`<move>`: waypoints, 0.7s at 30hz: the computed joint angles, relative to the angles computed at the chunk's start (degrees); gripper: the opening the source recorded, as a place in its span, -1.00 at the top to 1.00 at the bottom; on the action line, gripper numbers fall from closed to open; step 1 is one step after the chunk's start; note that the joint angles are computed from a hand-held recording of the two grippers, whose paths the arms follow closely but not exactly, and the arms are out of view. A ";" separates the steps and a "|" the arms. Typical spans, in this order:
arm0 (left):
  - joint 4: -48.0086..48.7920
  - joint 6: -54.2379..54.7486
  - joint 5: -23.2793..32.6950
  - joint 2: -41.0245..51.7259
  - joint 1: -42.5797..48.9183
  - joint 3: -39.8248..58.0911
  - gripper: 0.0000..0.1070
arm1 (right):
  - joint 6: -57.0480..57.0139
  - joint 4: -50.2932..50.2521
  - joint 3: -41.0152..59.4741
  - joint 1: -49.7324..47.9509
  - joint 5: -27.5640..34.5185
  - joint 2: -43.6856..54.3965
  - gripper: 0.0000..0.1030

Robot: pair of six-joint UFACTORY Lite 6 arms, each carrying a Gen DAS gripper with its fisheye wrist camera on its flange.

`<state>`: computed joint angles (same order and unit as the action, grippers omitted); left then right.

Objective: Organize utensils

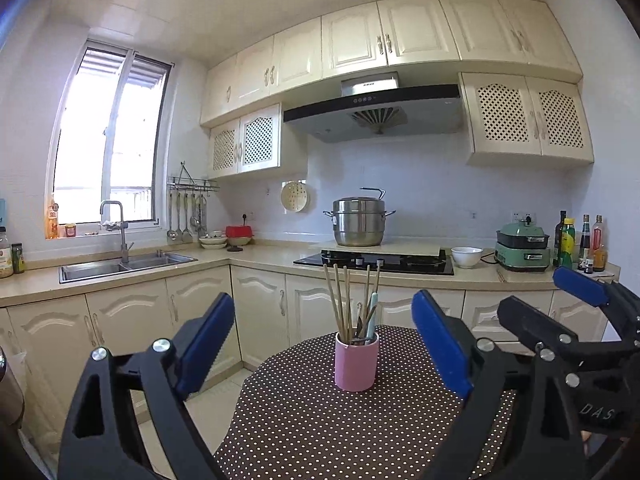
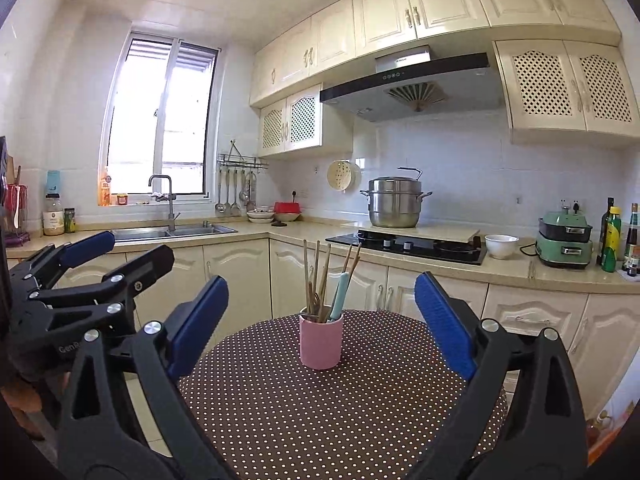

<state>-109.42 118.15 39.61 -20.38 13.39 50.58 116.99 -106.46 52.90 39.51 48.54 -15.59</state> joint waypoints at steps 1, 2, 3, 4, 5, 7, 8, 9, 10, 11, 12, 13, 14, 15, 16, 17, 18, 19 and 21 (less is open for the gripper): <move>0.14 -0.18 0.07 -0.08 -0.16 0.01 -0.66 | 0.29 -0.08 -0.40 0.27 0.62 -0.36 -0.80; 0.12 -0.40 0.11 -0.49 -0.18 -0.23 -0.66 | 0.16 0.08 -0.58 0.28 0.86 -0.63 -0.80; -0.26 -0.31 0.28 -0.89 -0.22 -0.56 -0.66 | -0.11 0.32 -0.71 0.32 1.00 -0.91 -0.80; -0.44 -0.22 0.09 -1.22 -0.44 -0.79 -0.66 | -0.11 0.32 -0.91 0.58 1.36 -1.14 -0.80; -0.82 0.08 -0.26 -1.58 -0.71 -0.99 -0.66 | -0.27 0.37 -1.00 0.60 1.51 -1.32 -0.80; -2.14 1.28 -0.87 -1.92 -1.31 -1.38 -0.66 | -0.20 0.07 -1.37 0.47 1.63 -1.80 -0.80; -2.29 1.52 -0.66 -1.98 -1.20 -1.53 -0.66 | -0.13 -0.11 -1.49 0.70 2.00 -2.05 -0.81; -2.63 1.76 -0.76 -2.04 -1.29 -1.65 -0.66 | -0.47 0.12 -1.36 0.69 2.01 -2.07 -0.81; -2.86 1.78 -0.68 -2.04 -1.26 -1.69 -0.66 | -0.60 0.19 -1.35 0.68 2.01 -2.03 -0.81; -2.89 1.69 -0.48 -2.08 -1.21 -1.77 -0.66 | -0.64 0.19 -1.30 0.62 1.92 -2.00 -0.81; -2.71 1.37 -0.16 -1.91 -0.97 -1.69 -0.66 | -0.61 0.31 -1.33 0.72 1.88 -1.90 -0.81; -2.45 1.08 0.25 -1.73 -0.55 -1.63 -0.66 | -0.72 0.45 -1.22 0.61 1.50 -1.86 -0.81; -2.20 0.71 0.28 -1.57 -0.49 -1.41 -0.66 | -0.68 0.43 -1.12 0.53 1.23 -1.76 -0.81; -1.74 0.24 0.63 -1.24 -0.23 -1.16 -0.66 | -0.74 0.44 -0.93 0.44 0.96 -1.59 -0.81; -1.70 0.09 0.50 -1.29 -0.33 -1.12 -0.66 | -0.68 0.45 -1.07 0.63 1.07 -1.54 -0.81; -1.72 0.08 0.46 -1.23 -0.32 -1.05 -0.66 | -0.75 0.49 -0.97 0.66 0.97 -1.38 -0.81; -1.88 0.32 0.36 -1.25 -0.37 -1.08 -0.66 | -0.79 0.50 -0.86 0.63 0.88 -1.28 -0.81; -1.77 0.34 0.66 -1.06 0.01 -0.91 -0.66 | -1.02 0.72 -0.60 0.56 0.70 -1.15 -0.81; -1.69 0.26 0.51 -0.99 -0.08 -0.73 -0.66 | -1.28 1.00 -0.30 0.28 0.23 -1.07 -0.82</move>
<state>-111.11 118.41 40.12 -21.37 13.31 49.85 115.70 -105.45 52.60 39.79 48.77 -16.66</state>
